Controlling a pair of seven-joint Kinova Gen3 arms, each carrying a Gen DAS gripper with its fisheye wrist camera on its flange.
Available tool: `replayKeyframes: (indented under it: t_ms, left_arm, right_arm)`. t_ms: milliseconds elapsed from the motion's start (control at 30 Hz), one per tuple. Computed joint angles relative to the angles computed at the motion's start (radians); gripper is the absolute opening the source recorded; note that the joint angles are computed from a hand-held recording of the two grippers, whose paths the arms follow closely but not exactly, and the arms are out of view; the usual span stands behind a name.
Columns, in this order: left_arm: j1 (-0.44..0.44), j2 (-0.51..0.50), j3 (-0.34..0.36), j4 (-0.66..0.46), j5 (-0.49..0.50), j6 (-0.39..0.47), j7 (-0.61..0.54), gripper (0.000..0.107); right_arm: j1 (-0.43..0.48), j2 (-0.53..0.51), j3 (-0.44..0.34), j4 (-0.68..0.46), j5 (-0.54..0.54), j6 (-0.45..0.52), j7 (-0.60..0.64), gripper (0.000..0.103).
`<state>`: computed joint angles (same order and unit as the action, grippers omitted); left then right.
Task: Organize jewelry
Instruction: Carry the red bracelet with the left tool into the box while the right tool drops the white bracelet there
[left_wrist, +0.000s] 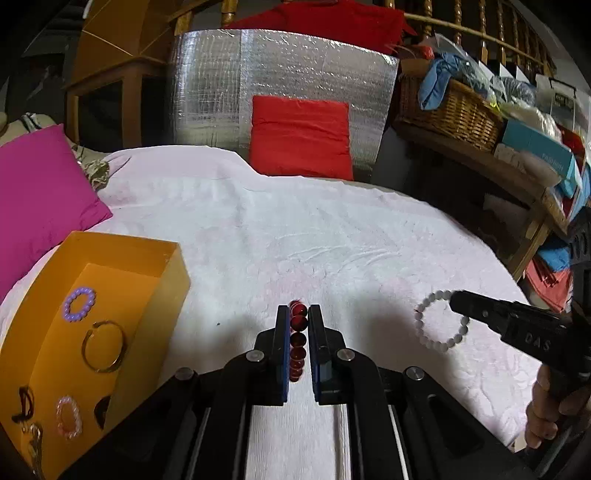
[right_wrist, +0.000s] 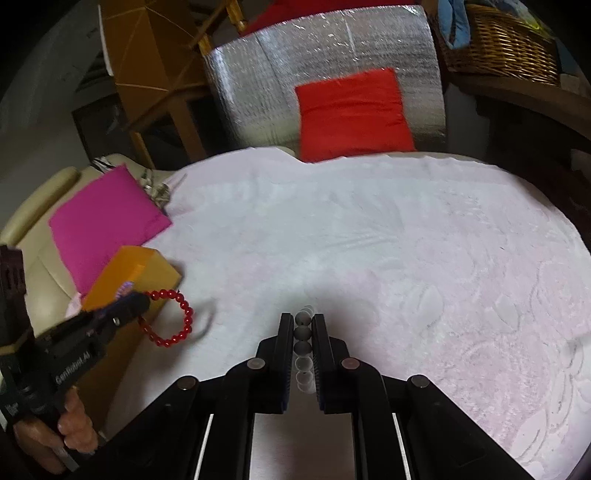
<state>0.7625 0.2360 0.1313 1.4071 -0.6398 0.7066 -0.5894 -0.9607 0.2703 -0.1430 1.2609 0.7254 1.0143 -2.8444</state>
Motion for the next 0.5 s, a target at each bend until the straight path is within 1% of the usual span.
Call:
replayKeyframes:
  t_ms: [67, 167, 333, 433, 500]
  left_arm:
    - [0.009, -0.031, -0.004, 0.028, -0.016, -0.008, 0.03, 0.009]
    - [0.008, -0.072, 0.009, 0.066, -0.054, -0.013, 0.069, 0.009]
    - [-0.03, -0.132, 0.055, 0.11, -0.078, 0.03, 0.093, 0.009]
    - [-0.056, -0.164, 0.083, 0.122, -0.099, 0.089, 0.124, 0.009]
    - [-0.077, -0.192, 0.1, 0.141, -0.125, 0.107, 0.154, 0.009]
  right_arm:
    - [0.0, -0.007, -0.003, 0.006, 0.005, -0.029, -0.005, 0.011]
    - [-0.019, -0.003, -0.005, -0.006, 0.034, -0.04, -0.008, 0.011]
    - [-0.049, 0.019, -0.005, -0.043, 0.052, -0.059, -0.002, 0.011]
    - [-0.061, 0.04, 0.001, -0.078, 0.039, -0.071, 0.018, 0.011]
    - [-0.073, 0.062, 0.006, -0.115, 0.026, -0.08, 0.035, 0.011]
